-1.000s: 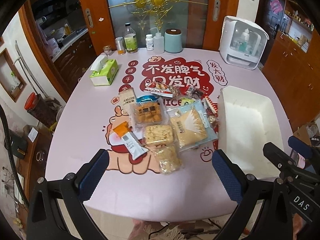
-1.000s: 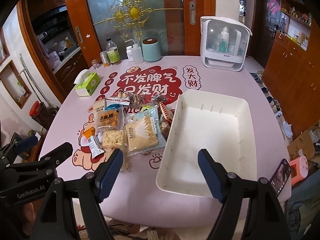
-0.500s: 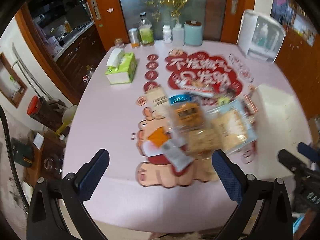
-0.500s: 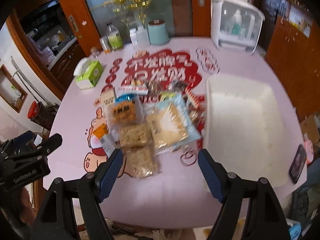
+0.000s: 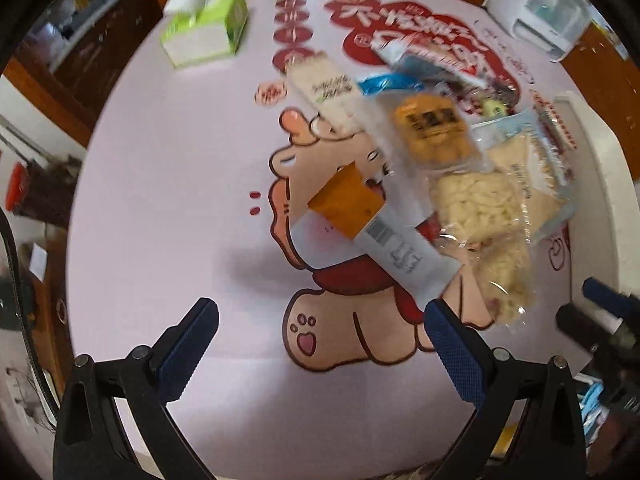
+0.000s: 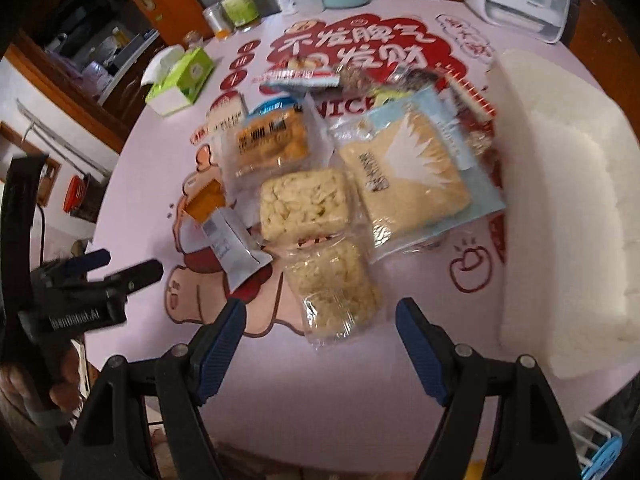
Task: Organize snacks
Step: 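Grasp the orange-and-white snack bar with the left gripper while the right grasps a clear puffed-snack bag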
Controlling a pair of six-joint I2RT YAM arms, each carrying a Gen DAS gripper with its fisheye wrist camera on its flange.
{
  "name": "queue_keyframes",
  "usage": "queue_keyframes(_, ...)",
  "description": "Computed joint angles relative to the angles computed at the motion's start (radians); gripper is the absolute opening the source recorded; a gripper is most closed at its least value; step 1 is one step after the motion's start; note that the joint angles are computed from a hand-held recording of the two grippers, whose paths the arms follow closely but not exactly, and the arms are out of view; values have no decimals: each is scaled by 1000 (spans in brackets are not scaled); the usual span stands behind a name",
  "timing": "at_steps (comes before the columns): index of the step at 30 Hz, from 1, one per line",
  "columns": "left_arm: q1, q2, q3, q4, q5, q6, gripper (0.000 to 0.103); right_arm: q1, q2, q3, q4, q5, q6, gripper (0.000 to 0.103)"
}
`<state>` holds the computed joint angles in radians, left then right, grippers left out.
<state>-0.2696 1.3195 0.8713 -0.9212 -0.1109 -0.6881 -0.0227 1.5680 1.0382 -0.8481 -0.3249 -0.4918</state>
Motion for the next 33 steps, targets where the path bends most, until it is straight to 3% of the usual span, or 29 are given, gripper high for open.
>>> queue_keyframes(6, 81, 116, -27, 119, 80, -16, 102, 12, 90, -51, 120, 29, 13, 78)
queue_keyframes(11, 83, 193, -19, 190, 82, -70, 102, 65, 123, -77, 195, 84, 9, 78)
queue_keyframes(14, 62, 240, 14, 203, 47, -105, 102, 79, 147, -86, 225, 127, 3, 66)
queue_keyframes(21, 10, 354, 101, 230, -24, -196, 102, 17, 188, -30, 163, 74, -39, 58)
queue_keyframes(28, 23, 502, 203, 167, 4, -190, 99, 6, 173, -34, 141, 76, -77, 58)
queue_keyframes(33, 36, 527, 220, 177, 36, -179, 99, 18, 184, -32, 158, 73, -81, 57)
